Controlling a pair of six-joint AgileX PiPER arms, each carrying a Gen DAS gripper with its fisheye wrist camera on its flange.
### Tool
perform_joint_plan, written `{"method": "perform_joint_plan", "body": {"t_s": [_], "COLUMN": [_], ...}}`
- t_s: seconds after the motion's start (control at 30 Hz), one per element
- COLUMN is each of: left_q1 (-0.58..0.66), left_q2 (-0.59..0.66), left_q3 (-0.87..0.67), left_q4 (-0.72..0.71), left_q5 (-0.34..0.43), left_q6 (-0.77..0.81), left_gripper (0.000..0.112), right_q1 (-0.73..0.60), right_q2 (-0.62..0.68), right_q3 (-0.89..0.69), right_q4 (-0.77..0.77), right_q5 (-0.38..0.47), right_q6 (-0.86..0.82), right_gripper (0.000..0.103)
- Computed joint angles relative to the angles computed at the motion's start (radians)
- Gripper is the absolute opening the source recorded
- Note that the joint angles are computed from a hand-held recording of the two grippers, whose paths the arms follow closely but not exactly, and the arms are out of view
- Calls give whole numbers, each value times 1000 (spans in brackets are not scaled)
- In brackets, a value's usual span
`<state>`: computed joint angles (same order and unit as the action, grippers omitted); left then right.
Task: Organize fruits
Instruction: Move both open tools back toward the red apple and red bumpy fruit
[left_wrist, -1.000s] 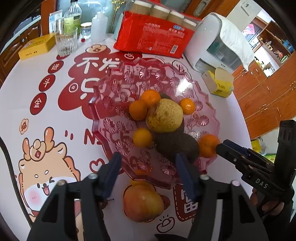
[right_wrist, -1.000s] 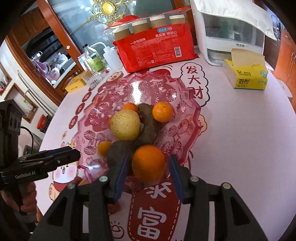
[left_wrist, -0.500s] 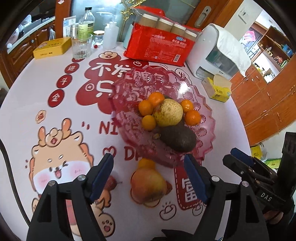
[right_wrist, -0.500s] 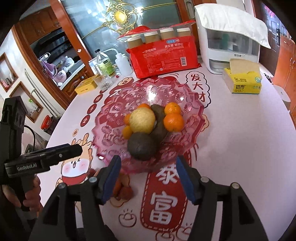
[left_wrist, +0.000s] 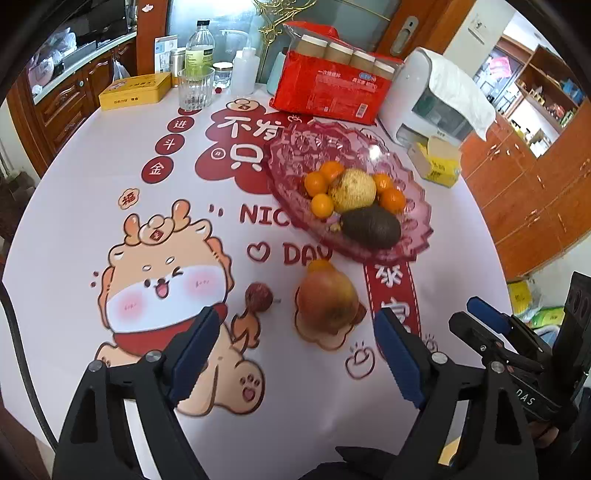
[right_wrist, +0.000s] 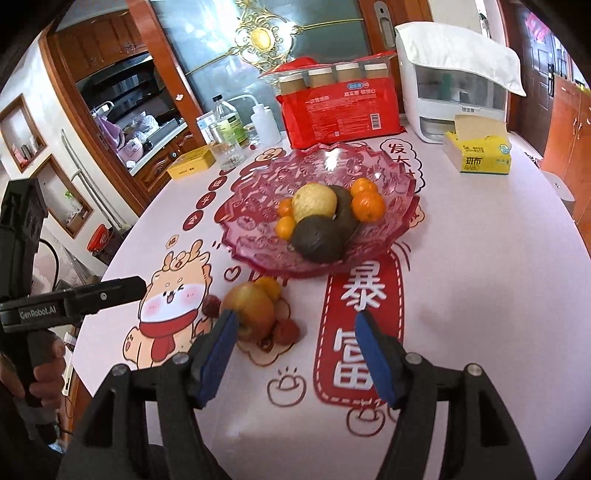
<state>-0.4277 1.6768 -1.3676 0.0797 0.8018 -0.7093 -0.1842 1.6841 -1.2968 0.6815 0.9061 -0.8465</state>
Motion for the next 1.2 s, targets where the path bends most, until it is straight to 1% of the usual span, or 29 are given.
{"method": "perform_joint_plan", "body": {"t_s": [0.17,0.37,0.5,0.63,0.73,0.8,1.03,1.2], "left_q1": [-11,0,28,67,104,124,193,214], "left_q2": [-36,-36,-15,18,47,66,175,269], "left_q3": [40,53,48,24,-6,-29,-134,-228], "left_q4": [0,-9,-41,-77,-107,-126,-180,-218], "left_q5": [24,58,80,109,135,151,191,212], "left_q6": [24,98,180,277,370,420,613,705], "left_gripper": [85,85,85,85,85,85,85,85], "right_q1": [4,12,44,89,142,192,345,404], "right_q2": [-89,-169,-205,-221,-232,-233,-183,-125], "right_q3": [135,276,346,382,404,415,423,418], "right_q4": [43,123,138,153,149,121,-49,-163], "right_q5": [-62,-132,-190,-248,-312,-372,-555,-663], "right_q6": [-61,-142,-138,-113,-71,-21,209,321], "right_gripper": [66,66,67,73,74,76,77,78]}}
